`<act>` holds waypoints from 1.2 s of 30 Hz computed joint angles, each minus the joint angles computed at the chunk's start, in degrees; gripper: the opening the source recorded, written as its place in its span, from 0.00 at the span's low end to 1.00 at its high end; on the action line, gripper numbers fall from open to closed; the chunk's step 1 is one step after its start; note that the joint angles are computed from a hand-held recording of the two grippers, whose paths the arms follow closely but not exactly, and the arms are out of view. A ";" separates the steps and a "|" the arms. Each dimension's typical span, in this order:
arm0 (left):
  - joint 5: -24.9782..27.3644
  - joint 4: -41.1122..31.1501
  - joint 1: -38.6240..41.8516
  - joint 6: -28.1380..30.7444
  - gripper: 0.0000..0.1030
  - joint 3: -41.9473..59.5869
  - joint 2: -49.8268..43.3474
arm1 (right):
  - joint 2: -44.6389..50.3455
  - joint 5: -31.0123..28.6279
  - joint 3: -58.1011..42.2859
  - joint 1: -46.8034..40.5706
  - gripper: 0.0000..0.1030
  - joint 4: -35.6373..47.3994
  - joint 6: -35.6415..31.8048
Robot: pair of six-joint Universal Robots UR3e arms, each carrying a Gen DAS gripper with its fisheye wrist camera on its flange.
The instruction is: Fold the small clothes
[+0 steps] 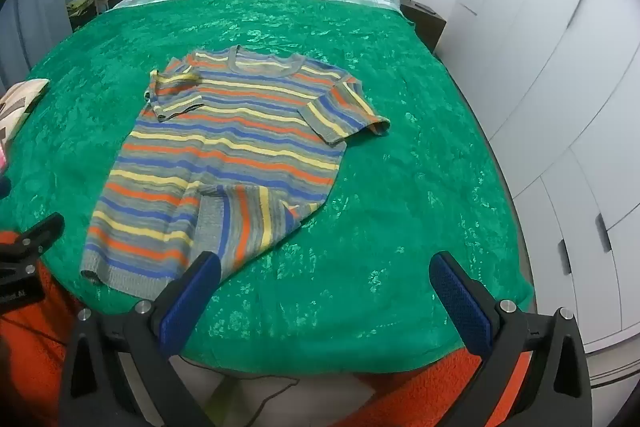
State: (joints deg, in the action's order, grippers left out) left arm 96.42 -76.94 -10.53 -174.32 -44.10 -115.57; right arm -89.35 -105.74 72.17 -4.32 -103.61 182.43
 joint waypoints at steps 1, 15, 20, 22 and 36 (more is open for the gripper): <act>-0.11 0.47 0.05 0.09 1.00 -0.86 0.43 | 0.01 -0.14 -0.02 -0.02 1.00 0.02 -0.08; 0.31 -2.99 -0.16 0.01 1.00 3.67 -1.38 | -0.08 0.43 -0.21 -0.18 1.00 0.30 -0.23; 0.55 -2.01 -0.55 0.24 1.00 1.63 -0.46 | -0.41 0.29 0.78 0.15 1.00 -0.35 0.12; 0.70 -2.03 -0.65 0.35 1.00 1.41 -0.46 | -0.37 0.22 0.83 0.27 1.00 -0.40 0.20; 1.13 -2.25 -0.24 -0.06 1.00 1.94 -1.11 | -0.74 0.99 1.62 -0.84 1.00 -0.60 -0.36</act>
State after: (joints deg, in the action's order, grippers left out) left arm 97.56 -79.19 -10.77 -174.39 -42.16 -116.68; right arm -90.10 -104.75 73.79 -5.16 -104.21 182.06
